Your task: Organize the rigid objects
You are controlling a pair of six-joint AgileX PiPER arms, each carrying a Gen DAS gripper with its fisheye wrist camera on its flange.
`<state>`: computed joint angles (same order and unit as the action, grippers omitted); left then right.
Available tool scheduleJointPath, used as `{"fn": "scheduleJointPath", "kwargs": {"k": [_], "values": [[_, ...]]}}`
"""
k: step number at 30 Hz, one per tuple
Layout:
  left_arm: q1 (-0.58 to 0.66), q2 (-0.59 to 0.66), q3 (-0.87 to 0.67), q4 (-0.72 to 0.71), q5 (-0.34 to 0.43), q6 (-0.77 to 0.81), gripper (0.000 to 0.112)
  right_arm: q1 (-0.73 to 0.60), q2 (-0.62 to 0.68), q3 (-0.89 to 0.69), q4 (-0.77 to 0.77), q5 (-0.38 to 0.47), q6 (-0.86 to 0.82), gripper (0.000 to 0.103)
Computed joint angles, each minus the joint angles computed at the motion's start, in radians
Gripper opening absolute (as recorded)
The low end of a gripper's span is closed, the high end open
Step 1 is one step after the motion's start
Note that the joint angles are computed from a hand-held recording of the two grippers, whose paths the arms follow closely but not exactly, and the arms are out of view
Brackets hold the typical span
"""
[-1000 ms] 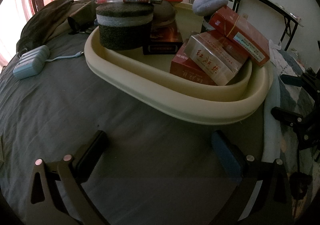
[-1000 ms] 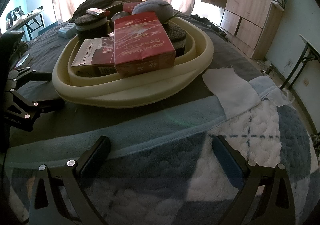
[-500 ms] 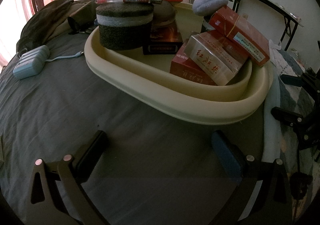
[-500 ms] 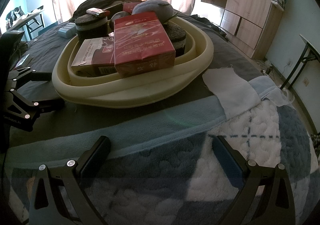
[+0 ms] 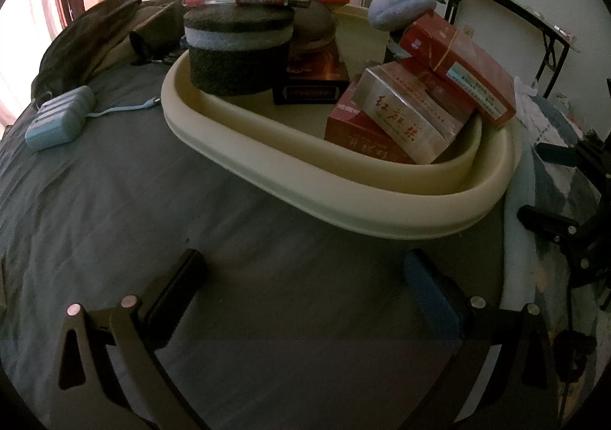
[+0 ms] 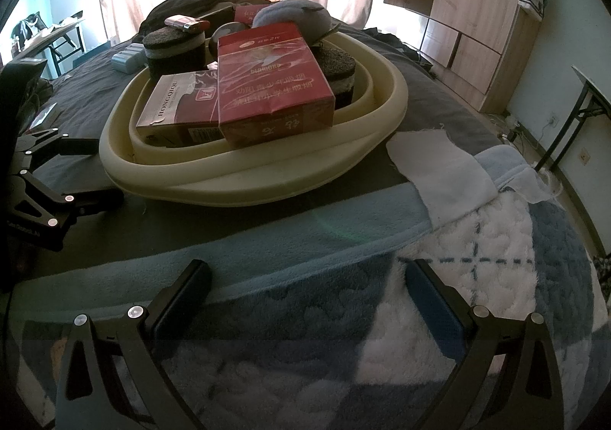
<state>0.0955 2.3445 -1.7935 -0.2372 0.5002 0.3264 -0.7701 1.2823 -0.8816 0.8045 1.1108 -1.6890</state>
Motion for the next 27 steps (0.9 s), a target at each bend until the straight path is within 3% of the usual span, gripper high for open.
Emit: {"fn": "scheduleJointPath", "kwargs": {"k": [27], "values": [[-0.009, 0.007, -0.020, 0.016, 0.009, -0.022, 0.103, 0.000, 0.000, 0.000, 0.000, 0.000, 0.000, 0.103]]}}
